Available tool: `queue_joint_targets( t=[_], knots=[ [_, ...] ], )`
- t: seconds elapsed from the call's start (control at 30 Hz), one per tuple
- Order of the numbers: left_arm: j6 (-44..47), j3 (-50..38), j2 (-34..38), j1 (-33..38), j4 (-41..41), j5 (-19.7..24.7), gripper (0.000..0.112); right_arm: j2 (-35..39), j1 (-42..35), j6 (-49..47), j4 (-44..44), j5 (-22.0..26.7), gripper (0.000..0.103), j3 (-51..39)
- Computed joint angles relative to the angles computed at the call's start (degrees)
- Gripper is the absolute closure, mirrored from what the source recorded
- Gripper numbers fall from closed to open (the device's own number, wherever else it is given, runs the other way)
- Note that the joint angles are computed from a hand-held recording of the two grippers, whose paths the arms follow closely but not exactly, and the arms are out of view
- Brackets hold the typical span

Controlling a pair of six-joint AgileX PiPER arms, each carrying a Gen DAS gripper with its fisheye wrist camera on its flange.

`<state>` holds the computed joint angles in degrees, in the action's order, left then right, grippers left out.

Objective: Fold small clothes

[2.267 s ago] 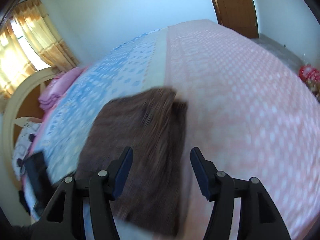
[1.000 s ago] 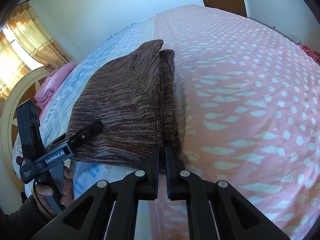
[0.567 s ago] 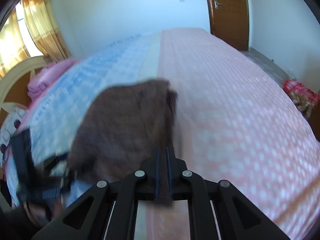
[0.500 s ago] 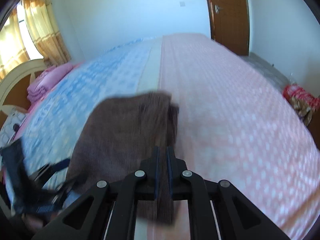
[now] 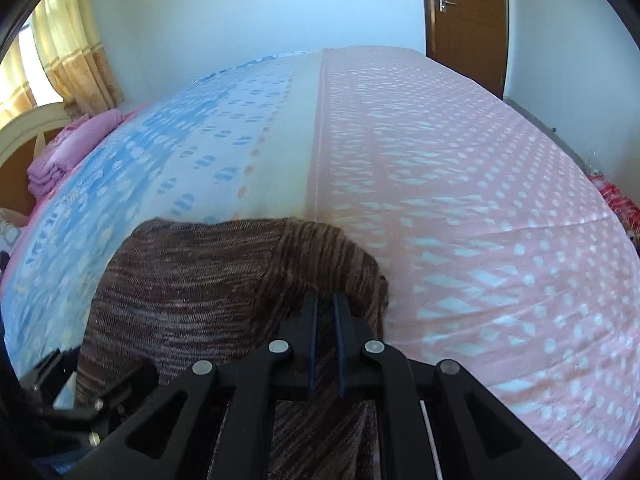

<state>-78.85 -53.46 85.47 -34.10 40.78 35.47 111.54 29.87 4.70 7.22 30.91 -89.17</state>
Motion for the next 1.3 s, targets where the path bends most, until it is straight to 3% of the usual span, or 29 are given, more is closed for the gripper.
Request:
queue_joint_targets(
  t=[0.13,0.27,0.33,0.4,0.43,0.53,0.67,0.8,0.9,0.97,1.13,1.2,1.3],
  knots=[
    [-0.16,0.64,0.16,0.41,0.42,-0.93,0.017,0.33,-1.8,-3.84,6.01,-0.53,0.096,0.42],
    [-1.44,0.91,0.01,-0.35,1.43,-0.45,0.016,-4.3,-3.56,-5.82,12.82,-1.03,0.095,5.32],
    [-1.03,0.81,0.12,-0.2,1.08,-0.76,0.015,-9.26,-5.31,-13.6,24.28,-3.59,0.083,12.09],
    [-0.54,0.95,0.07,0.19,0.68,-1.42,0.014,-13.72,-6.59,-23.66,35.74,-6.6,0.04,19.13],
    [-0.53,0.93,0.12,0.18,0.66,-1.53,0.013,-16.38,-6.73,-28.86,41.27,-9.55,0.035,23.5],
    [-0.46,1.08,0.02,0.1,0.56,-1.8,0.01,-19.83,-7.25,-42.53,55.07,-13.94,0.034,31.11],
    [-0.37,3.23,-1.63,1.27,0.0,-5.46,0.009,-16.58,-11.46,-48.72,65.2,-7.65,0.034,31.58],
    [-1.43,7.59,-4.88,4.16,-0.38,-12.98,0.009,-16.17,-14.08,-58.14,75.88,-3.2,0.034,33.24],
    [-1.43,10.22,-6.69,6.43,-1.44,-18.29,0.009,-14.86,-14.01,-56.72,73.68,-0.75,0.034,31.95],
    [-0.05,10.17,-6.66,6.66,-2.76,-18.97,0.009,-13.57,-12.49,-51.99,67.68,-0.99,0.034,30.03],
    [5.45,6.64,-4.34,3.93,-5.4,-14.5,0.009,-14.43,-3.97,-31.94,40.7,-10.32,0.034,27.25],
    [5.27,4.9,-3.09,2.55,-4.52,-11.43,0.009,-13.91,-2.89,-28.77,37.01,-10.7,0.033,26.5],
    [5.35,5.14,-3.29,2.48,-4.39,-11.2,0.009,-13.21,-2.61,-31.24,39.2,-9.65,0.032,25.87]
  ],
)
